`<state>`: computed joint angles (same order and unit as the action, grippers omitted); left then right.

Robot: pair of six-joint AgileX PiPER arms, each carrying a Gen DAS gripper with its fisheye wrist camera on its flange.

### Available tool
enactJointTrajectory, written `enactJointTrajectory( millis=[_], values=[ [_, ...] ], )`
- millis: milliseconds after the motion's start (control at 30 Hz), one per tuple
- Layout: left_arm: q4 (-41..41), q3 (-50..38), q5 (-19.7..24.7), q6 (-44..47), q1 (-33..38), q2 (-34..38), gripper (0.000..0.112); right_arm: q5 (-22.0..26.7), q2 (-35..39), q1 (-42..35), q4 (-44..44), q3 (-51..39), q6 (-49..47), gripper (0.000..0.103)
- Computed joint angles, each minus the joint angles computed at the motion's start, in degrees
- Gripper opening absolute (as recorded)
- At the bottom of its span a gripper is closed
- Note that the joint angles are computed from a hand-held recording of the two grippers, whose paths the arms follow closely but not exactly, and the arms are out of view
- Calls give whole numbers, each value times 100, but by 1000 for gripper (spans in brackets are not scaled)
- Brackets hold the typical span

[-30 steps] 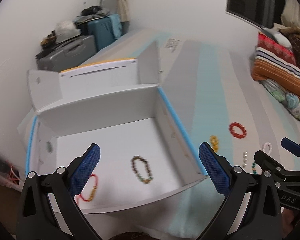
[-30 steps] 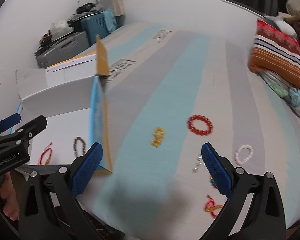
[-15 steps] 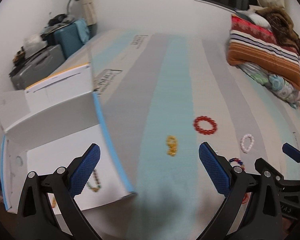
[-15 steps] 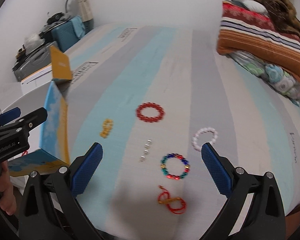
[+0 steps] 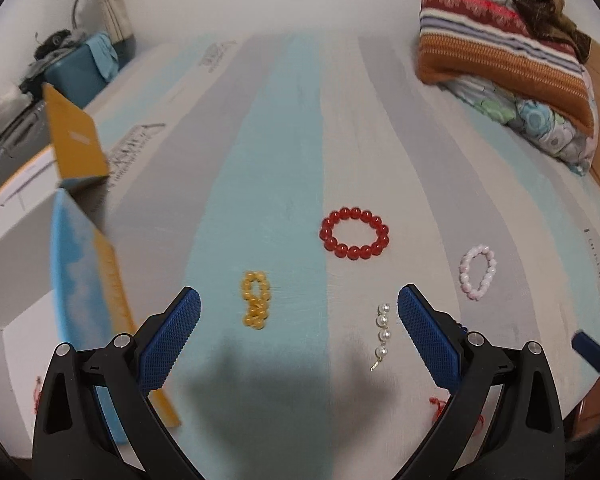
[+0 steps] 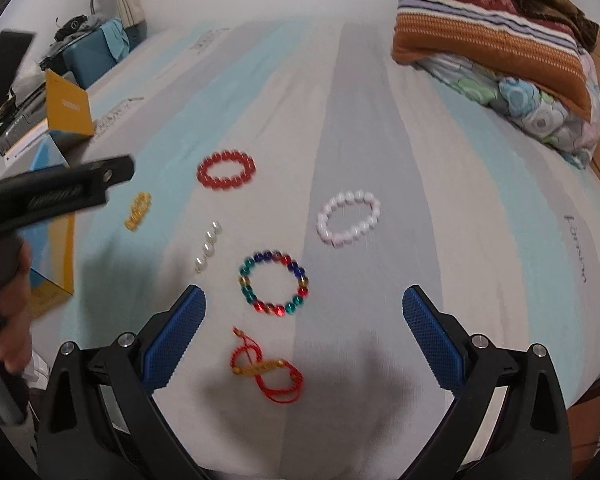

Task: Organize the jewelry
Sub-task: 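Move both tools back over the remaining bracelets on the bed, then grasp the yellow bead bracelet with the left tool while the right tool grasps the red cord bracelet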

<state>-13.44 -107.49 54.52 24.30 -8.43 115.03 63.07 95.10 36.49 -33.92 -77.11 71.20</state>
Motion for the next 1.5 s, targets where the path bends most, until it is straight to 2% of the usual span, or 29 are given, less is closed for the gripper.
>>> enactJointTrajectory(
  millis=[133,400,600,767,967,1067,1167,1233,1367,1400,1467,1500],
  values=[
    [261,-324,-10,-256,-105,509,97,-342,38,-49,141,305,-10,95],
    [551,-1083,255,-387,-105,1284,97,-985,376,-166,549,610,-268,95],
    [720,-1962,799,-552,-73,1967,97,-1151,609,-212,767,721,-515,95],
    [813,-2247,957,-568,-64,2204,96,-1334,636,-305,1018,829,-743,86],
    [714,-2707,1181,-516,3,2550,93,-1335,783,-293,1118,803,-920,71],
    [630,-2807,1234,-547,61,2586,80,-1315,755,-307,1166,816,-953,61],
    [595,-2718,1217,-516,93,2521,60,-1291,744,-289,1190,807,-965,52],
    [615,-2552,1138,-479,95,2424,51,-1256,742,-276,1195,787,-982,42],
    [734,-2327,980,-495,98,2301,35,-1216,732,-255,1190,779,-936,33],
    [726,-2324,990,-490,110,2292,27,-1217,728,-259,1190,781,-926,24],
    [711,-2264,966,-456,116,2247,12,-1202,724,-269,1182,772,-918,19],
    [697,-2165,898,-433,118,2190,9,-1220,701,-277,1170,798,-885,15]
  ],
)
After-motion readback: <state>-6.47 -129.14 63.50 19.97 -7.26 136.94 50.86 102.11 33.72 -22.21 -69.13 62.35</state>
